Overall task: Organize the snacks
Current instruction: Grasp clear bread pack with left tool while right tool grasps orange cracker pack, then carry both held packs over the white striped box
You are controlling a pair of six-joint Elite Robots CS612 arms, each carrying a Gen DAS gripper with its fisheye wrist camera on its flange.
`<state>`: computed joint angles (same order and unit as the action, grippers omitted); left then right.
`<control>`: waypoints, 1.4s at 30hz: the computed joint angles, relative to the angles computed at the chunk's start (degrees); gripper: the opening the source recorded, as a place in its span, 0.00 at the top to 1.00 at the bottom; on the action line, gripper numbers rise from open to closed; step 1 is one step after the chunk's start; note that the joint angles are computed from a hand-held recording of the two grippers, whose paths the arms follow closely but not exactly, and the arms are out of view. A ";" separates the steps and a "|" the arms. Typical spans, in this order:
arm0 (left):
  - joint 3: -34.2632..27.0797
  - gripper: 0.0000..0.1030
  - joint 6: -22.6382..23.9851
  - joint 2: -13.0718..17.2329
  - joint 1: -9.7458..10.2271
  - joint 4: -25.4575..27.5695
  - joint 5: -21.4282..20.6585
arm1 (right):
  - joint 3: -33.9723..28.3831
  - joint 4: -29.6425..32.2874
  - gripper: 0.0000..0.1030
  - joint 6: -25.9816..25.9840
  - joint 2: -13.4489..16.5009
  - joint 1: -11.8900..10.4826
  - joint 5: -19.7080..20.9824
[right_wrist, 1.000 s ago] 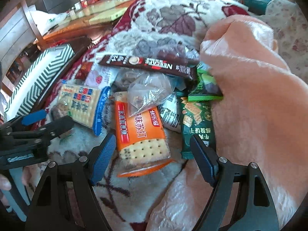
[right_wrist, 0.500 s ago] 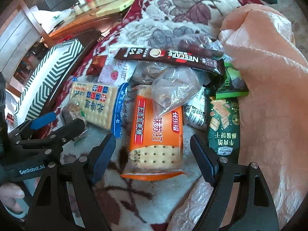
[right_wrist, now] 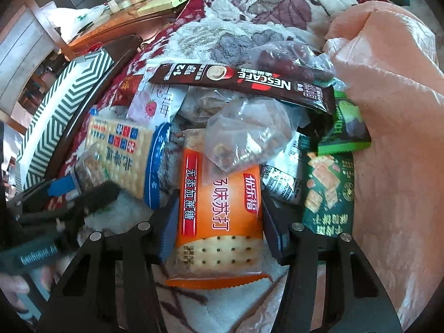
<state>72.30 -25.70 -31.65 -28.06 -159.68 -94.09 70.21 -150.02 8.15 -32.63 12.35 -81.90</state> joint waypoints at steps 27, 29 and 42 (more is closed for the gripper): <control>5.07 0.49 7.68 -4.28 1.25 -3.36 7.10 | 6.43 -9.09 0.48 4.91 -3.56 1.08 7.94; 5.04 0.49 7.99 -4.37 1.52 -3.59 7.31 | 5.57 -8.70 0.48 4.61 -3.27 1.33 7.93; 3.86 0.49 9.16 -4.62 3.73 -2.52 9.01 | -3.76 -4.32 0.48 1.15 0.13 3.68 9.43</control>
